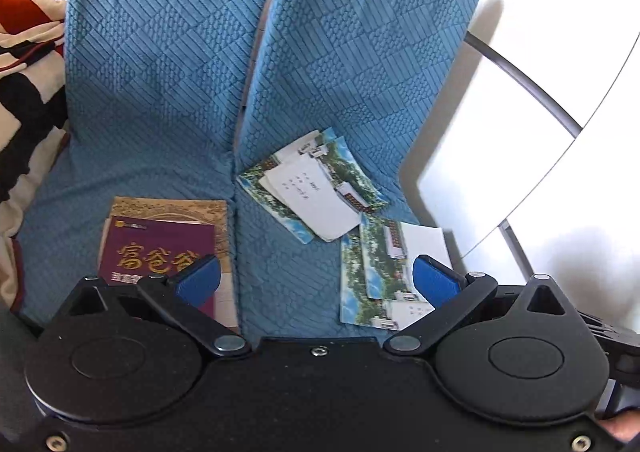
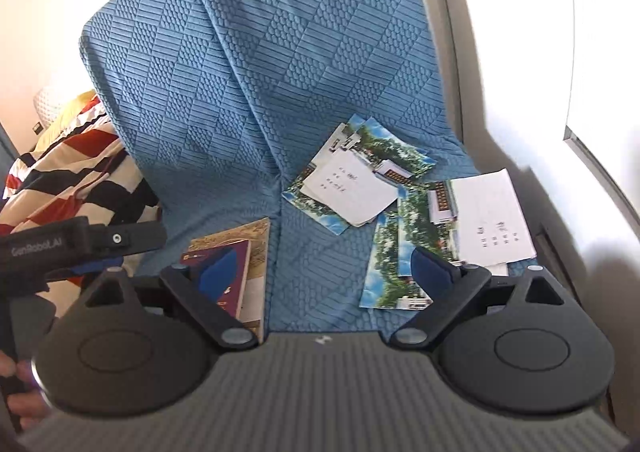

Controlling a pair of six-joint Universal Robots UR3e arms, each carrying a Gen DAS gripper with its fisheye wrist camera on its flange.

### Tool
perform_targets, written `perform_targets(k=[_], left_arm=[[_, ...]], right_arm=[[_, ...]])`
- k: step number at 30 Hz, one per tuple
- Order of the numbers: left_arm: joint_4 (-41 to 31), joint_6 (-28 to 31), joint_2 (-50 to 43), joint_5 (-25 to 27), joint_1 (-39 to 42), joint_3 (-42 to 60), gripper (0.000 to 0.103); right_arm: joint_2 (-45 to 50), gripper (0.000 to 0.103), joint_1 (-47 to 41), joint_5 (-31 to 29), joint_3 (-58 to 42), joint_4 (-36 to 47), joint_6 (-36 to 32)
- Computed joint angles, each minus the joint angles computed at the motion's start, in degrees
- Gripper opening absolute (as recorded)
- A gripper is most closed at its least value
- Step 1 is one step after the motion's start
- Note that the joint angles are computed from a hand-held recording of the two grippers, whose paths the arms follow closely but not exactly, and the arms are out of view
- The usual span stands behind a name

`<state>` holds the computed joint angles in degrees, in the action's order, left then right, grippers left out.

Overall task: Organize objects
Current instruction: 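Move the right tool to the postcards and white sheets by the wall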

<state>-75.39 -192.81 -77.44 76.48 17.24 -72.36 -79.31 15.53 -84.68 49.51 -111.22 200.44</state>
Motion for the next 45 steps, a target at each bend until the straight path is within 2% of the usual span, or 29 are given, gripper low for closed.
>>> perform_targets(k=[12,20,26,34,40,45], left_arm=[[1.7,-3.1,-9.8,4.5,-8.8,7.6,0.102],[2.6,-4.5,-18.3,5.6,-12.5,13.0,0.102],[1.3,-4.3,-25.8,5.1,-15.0,18.6,0.102],[0.9,-4.8,-34.1,4.2,-16.4,22.9,0.099],[-2.1,-4.5,-43.2,4.1,-16.9,31.9,0.099],[-8.2,-4.8,-55.0,3.8,-17.2,47.5,0.099]], right_arm=[[-7.4,0.095,-7.7,5.2,10.3,-1.0,-0.8],[-9.4,0.095,-11.4,7.4,15.5,-2.4,-0.5],[-10.3,0.095,-14.4,7.5,19.0,-3.3,1.5],[-8.3,0.095,-18.0,7.1,21.8,-3.5,0.2],[-3.2,0.095,-19.9,9.0,20.7,-4.0,0.8],[1.5,0.094,-21.0,9.7,18.6,-3.8,1.1]])
